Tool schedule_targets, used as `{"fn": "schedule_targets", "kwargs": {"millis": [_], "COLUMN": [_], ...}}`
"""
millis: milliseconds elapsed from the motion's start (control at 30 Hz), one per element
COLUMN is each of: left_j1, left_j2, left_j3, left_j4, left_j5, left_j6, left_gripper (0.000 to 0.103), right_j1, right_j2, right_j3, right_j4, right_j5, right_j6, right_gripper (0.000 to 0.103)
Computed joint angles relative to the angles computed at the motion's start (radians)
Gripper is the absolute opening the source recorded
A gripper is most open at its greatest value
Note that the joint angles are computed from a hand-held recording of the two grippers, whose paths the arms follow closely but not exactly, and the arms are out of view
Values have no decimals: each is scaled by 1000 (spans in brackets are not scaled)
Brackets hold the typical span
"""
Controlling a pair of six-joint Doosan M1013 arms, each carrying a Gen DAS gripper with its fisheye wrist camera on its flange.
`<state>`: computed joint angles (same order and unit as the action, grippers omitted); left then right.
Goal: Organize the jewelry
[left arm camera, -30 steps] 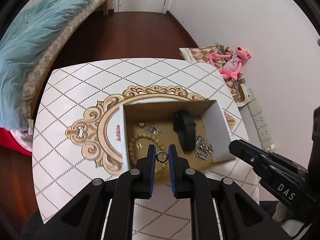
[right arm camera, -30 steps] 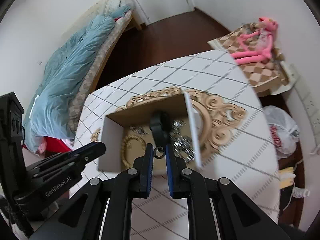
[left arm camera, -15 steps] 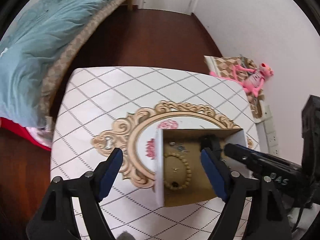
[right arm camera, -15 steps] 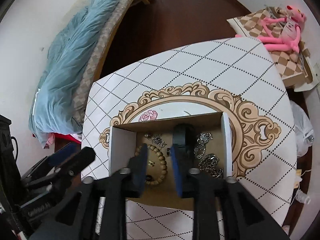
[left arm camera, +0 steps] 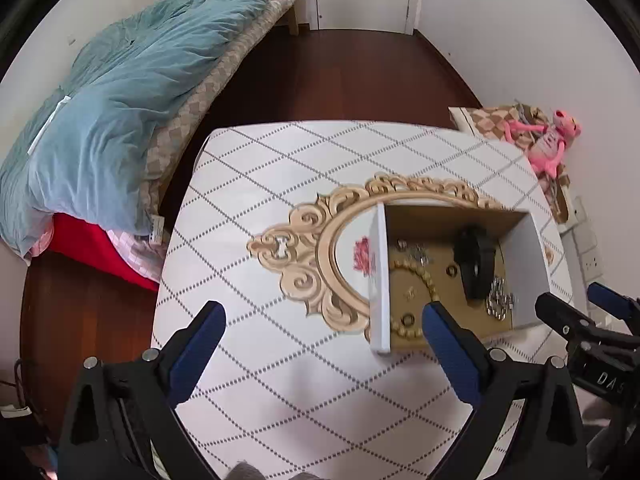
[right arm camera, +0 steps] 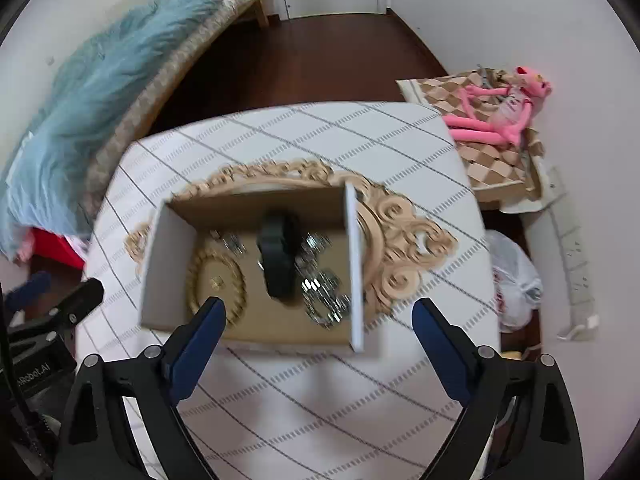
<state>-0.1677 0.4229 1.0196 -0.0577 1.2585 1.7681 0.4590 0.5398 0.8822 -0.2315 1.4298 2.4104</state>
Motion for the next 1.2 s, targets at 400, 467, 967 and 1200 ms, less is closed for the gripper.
{"fn": "schedule_targets", "kwargs": {"millis": [400,467,967,1200], "left_j1": [-4,1,34,50], "left_j2": [-93,-111,-243,-274], "left_j3": [46,47,58,50], "left_j4": [-34,-54,-116,-147], "left_j5": [-13,-17,-36,-43], "left_j6": [19,23,54,56], "left_gripper": [100,100,100,100], "right_j1": [64,78,207,251], "right_j2": [-61,-70,-125,-119], "right_j3": [3,-10,-131,-203], "right_j4": [-138,-166,-378,-458], "right_j5": [82,96,186,232], "right_j6": [63,71,96,76], "right_gripper": [101,101,101,102]}}
